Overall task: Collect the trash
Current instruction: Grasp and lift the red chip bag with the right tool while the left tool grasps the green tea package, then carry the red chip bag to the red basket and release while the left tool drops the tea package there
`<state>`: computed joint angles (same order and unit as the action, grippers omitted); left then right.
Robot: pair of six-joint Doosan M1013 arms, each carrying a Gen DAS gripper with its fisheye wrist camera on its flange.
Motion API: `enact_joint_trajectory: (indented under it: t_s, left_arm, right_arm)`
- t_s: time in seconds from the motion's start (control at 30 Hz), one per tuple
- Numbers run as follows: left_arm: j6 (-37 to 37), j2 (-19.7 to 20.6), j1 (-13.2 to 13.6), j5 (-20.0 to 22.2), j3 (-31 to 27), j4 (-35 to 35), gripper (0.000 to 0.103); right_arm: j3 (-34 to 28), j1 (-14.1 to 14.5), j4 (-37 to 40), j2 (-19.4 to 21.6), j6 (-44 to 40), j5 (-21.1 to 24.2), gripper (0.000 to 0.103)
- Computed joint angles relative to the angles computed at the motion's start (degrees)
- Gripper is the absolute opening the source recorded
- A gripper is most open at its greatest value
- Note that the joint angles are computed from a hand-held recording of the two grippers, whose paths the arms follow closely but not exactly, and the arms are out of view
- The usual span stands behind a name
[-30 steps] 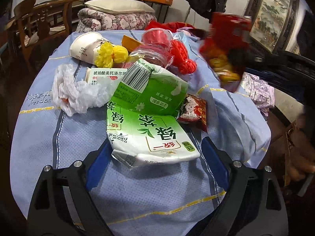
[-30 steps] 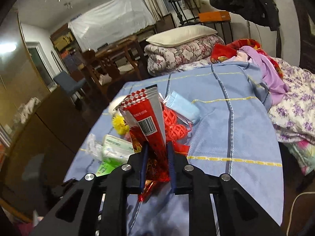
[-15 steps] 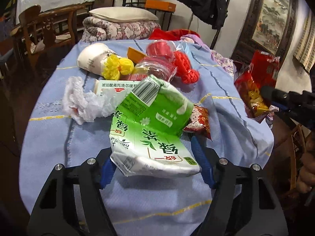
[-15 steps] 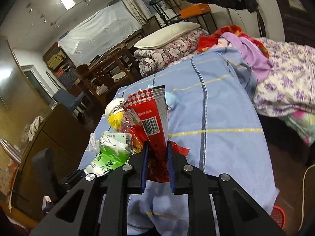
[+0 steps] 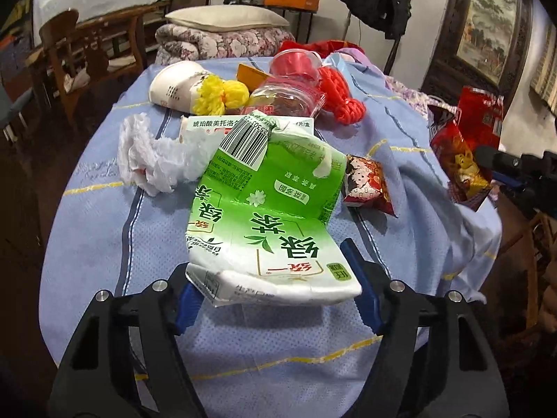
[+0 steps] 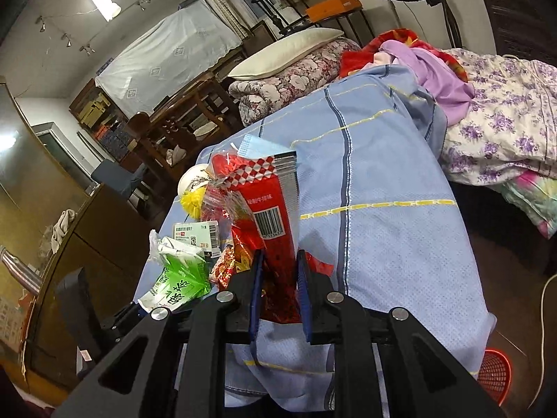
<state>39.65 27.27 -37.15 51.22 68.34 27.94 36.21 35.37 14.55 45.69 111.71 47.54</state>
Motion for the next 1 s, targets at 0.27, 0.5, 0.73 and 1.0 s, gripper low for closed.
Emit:
enact_joint_trajectory:
  t_s: [0.27, 0.5, 0.73, 1.0]
  left_arm:
    - [-1.6, 0.3, -0.9, 1.3, -0.1, 4.3, 0.059]
    - [-3.3, -2.2, -0.8, -2.5, 1.3, 3.5, 0.057]
    - [-3.6, -3.6, -1.8, -3.5, 1.3, 5.5, 0.057]
    - [2.1, -2.6, -3.0, -5.8, -1.0, 2.9, 0.057]
  right_arm:
    - [1.4, 0.0, 0.1, -0.8, 0.6, -0.6, 0.02]
    - [2.3, 0.3, -0.1, -1.7, 0.3, -1.7, 0.02]
    - [4.9, 0.0, -0.6, -4.1, 0.7, -4.2, 0.02]
    - [16.8, -0.7, -9.5, -11.2, 10.6, -5.9, 0.02]
